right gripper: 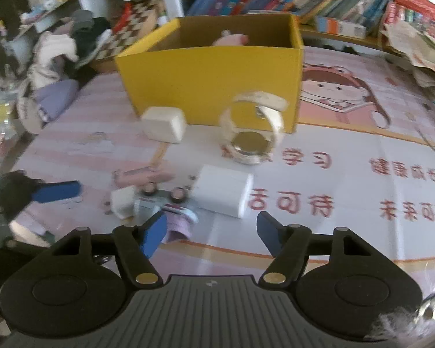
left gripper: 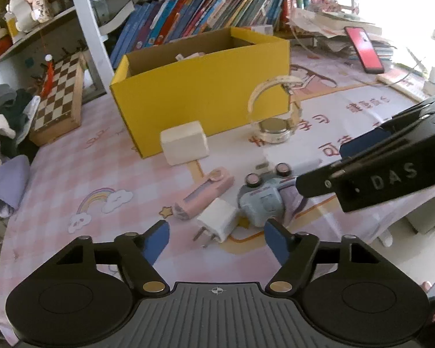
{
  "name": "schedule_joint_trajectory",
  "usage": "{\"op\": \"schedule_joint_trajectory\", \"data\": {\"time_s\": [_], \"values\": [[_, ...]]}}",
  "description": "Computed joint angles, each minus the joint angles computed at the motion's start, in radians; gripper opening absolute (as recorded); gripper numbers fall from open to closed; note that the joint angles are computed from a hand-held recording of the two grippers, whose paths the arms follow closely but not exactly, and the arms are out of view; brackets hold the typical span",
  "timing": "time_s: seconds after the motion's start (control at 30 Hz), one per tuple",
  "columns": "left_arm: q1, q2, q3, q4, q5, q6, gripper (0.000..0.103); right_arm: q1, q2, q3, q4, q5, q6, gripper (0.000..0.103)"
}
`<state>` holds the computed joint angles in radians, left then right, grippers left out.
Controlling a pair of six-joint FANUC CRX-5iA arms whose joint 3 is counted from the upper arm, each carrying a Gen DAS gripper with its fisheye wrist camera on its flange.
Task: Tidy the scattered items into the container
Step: 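Grasp the grey toy with purple lens using the right tool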
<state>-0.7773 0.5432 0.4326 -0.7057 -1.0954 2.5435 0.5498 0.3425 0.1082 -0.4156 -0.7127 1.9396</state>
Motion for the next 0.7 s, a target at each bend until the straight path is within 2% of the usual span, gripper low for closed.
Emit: {"op": "schedule_joint_trajectory", "data": {"time_s": [0.23, 0.4, 0.7], "values": [[0.018, 0.009, -0.003, 0.031, -0.002, -0.063, 0.057, -0.002, 0.059, 0.087, -0.049, -0.124, 0.036, 0.058], [0.023, 0.015, 0.003, 0.037, -0.01, -0.115, 0.056, -0.006, 0.114, 0.159, -0.077, -0.206, 0.013, 0.058], [0.04, 0.018, 0.0, 0.064, 0.007, -0.158, 0.056, 0.005, 0.148, 0.194, -0.064, -0.214, -0.03, 0.059]]}}
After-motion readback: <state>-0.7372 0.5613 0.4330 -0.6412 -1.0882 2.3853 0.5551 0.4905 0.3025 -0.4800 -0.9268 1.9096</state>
